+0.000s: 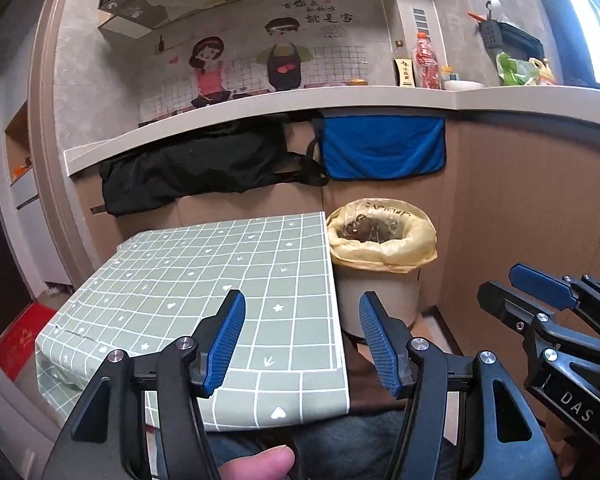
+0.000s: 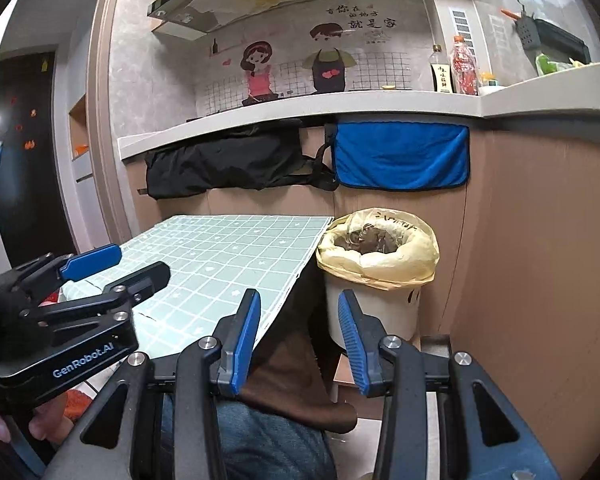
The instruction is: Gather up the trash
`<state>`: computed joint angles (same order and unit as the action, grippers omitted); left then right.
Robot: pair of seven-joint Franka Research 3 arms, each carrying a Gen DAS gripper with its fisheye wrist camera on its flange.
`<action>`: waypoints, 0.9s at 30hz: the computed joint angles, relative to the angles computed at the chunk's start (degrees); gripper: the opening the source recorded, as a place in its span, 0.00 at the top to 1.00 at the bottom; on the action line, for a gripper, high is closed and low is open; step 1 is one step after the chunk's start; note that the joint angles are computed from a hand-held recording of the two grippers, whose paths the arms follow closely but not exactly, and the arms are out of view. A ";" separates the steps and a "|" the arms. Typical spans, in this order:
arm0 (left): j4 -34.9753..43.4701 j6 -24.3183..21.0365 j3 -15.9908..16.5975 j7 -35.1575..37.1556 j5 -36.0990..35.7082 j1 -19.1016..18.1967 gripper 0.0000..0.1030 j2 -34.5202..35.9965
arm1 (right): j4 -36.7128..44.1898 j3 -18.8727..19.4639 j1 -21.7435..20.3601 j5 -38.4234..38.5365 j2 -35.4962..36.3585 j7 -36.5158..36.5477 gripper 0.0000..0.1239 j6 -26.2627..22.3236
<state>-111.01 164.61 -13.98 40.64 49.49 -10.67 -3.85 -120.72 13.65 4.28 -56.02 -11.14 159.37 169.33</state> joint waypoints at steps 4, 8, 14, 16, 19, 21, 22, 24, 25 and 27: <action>-0.11 -0.29 0.12 0.49 -1.83 -0.11 0.42 -0.12 | 0.07 -0.24 0.45 1.29 0.25 -0.91 0.69 -0.33; -0.24 0.28 0.42 2.11 -4.39 -0.16 0.42 0.03 | 0.04 -0.54 0.90 2.87 0.58 -1.75 0.69 -0.47; -0.22 0.06 0.54 3.78 -7.11 -0.25 0.42 0.36 | 0.31 -1.38 1.53 6.18 1.42 -4.05 0.69 -0.46; -0.34 0.18 0.56 3.35 -6.78 -0.13 0.42 0.25 | 0.30 -1.35 1.51 6.46 1.46 -4.02 0.69 -0.43; -0.33 0.34 0.64 3.38 -7.05 0.00 0.42 0.31 | 0.35 -1.21 1.35 6.08 1.46 -3.96 0.69 -0.50; -0.31 0.34 0.60 3.20 -6.95 0.04 0.42 0.31 | 0.65 -1.20 1.40 5.99 1.64 -4.14 0.69 -0.74; -0.40 0.50 0.66 3.53 -7.16 0.05 0.42 0.28 | 0.70 -1.21 1.39 5.76 1.66 -4.02 0.69 -0.79; -0.34 0.32 0.61 3.61 -7.29 0.04 0.42 0.29 | 0.76 -1.42 1.49 5.79 1.76 -4.03 0.69 -0.65; -0.31 0.26 0.56 3.38 -7.11 0.05 0.42 0.28 | 0.75 -1.62 1.60 6.10 1.83 -4.39 0.69 -0.50; -0.35 0.41 0.58 3.17 -6.89 0.12 0.42 0.27 | 0.75 -1.73 1.63 6.29 1.90 -4.62 0.69 -0.44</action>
